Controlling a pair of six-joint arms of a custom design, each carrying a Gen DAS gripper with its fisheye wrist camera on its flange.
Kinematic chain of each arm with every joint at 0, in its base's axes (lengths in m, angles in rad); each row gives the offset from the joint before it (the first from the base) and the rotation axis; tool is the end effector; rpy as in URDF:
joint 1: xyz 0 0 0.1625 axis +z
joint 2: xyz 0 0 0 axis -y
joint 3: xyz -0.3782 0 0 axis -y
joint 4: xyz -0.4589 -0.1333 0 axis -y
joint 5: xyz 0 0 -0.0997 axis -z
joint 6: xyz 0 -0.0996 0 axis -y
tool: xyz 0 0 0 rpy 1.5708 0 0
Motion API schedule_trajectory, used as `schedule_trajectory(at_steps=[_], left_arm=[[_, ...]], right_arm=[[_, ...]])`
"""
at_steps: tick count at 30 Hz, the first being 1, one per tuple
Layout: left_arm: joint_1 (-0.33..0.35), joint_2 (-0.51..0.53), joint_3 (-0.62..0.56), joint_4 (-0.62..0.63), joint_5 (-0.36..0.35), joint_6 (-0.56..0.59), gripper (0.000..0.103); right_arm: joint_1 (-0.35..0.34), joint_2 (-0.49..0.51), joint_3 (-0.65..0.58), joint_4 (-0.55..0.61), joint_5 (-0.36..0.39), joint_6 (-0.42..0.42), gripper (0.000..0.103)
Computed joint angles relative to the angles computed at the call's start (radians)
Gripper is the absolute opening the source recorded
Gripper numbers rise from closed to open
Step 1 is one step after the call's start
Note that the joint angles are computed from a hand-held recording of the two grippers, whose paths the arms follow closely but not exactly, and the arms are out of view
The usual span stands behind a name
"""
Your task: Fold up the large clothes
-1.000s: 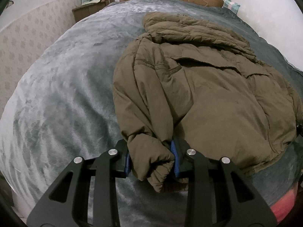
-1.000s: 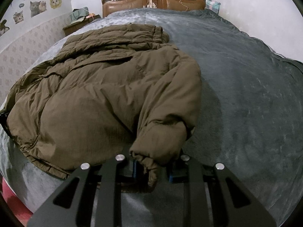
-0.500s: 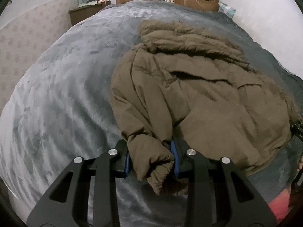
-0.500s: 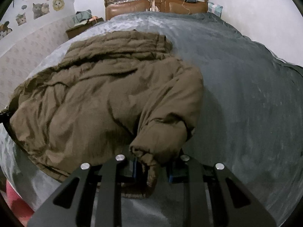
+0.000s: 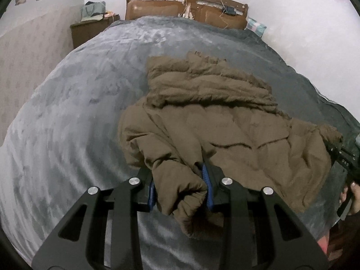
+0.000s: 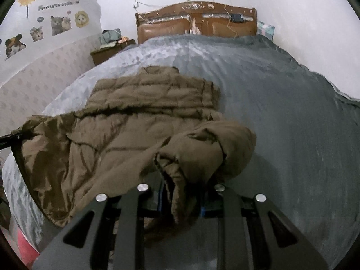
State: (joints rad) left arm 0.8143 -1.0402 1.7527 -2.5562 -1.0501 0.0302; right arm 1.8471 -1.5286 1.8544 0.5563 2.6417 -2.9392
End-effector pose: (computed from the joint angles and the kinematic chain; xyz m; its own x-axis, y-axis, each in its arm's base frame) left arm -0.3186 -0.6040 0.1324 -0.7026 0.5188 -0.4870 0.6825 0.6850 -0.2549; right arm 0.1544 -0.3762 0.2933 -0.6431 0.5469 0.5360 -0.0830 0.6460 -0.7588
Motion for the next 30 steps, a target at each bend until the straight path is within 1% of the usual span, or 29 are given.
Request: schedule_trajectory(at_steps=[4, 10, 12, 14, 17, 20, 22, 25, 26, 30], left_arm=[[-0.003, 0.038, -0.055, 0.013, -0.003, 0.012, 0.031], [-0.003, 0.117, -0.164, 0.019, -0.016, 0.042, 0.031], [0.005, 0.144, -0.206, 0.018, -0.03, 0.035, 0.031], [0.016, 0.171, -0.251, 0.024, -0.05, 0.021, 0.031], [0.025, 0.218, -0.326, 0.032, -0.054, 0.018, 0.031], [0.03, 0.271, -0.408, 0.045, -0.045, 0.038, 0.031], [0.036, 0.307, -0.469, 0.064, -0.053, 0.039, 0.031], [0.049, 0.384, -0.593, 0.116, -0.066, 0.036, 0.031], [0.052, 0.398, -0.615, 0.128, -0.064, 0.036, 0.031], [0.065, 0.51, -0.789, 0.211, -0.055, 0.032, 0.031]], right_arm=[[-0.018, 0.005, -0.035, -0.016, -0.016, -0.058, 0.022], [-0.071, 0.016, -0.093, -0.033, -0.064, -0.137, 0.022], [-0.092, 0.011, -0.11, -0.042, -0.098, -0.15, 0.022], [-0.123, 0.0, -0.13, -0.045, -0.147, -0.149, 0.022], [-0.167, -0.002, -0.17, -0.043, -0.195, -0.164, 0.022], [-0.195, 0.023, -0.225, -0.029, -0.215, -0.202, 0.022], [-0.21, 0.044, -0.263, -0.015, -0.226, -0.222, 0.022], [-0.239, 0.081, -0.332, 0.001, -0.24, -0.253, 0.022], [-0.249, 0.088, -0.351, 0.008, -0.252, -0.252, 0.022], [-0.309, 0.121, -0.437, 0.047, -0.319, -0.223, 0.022]])
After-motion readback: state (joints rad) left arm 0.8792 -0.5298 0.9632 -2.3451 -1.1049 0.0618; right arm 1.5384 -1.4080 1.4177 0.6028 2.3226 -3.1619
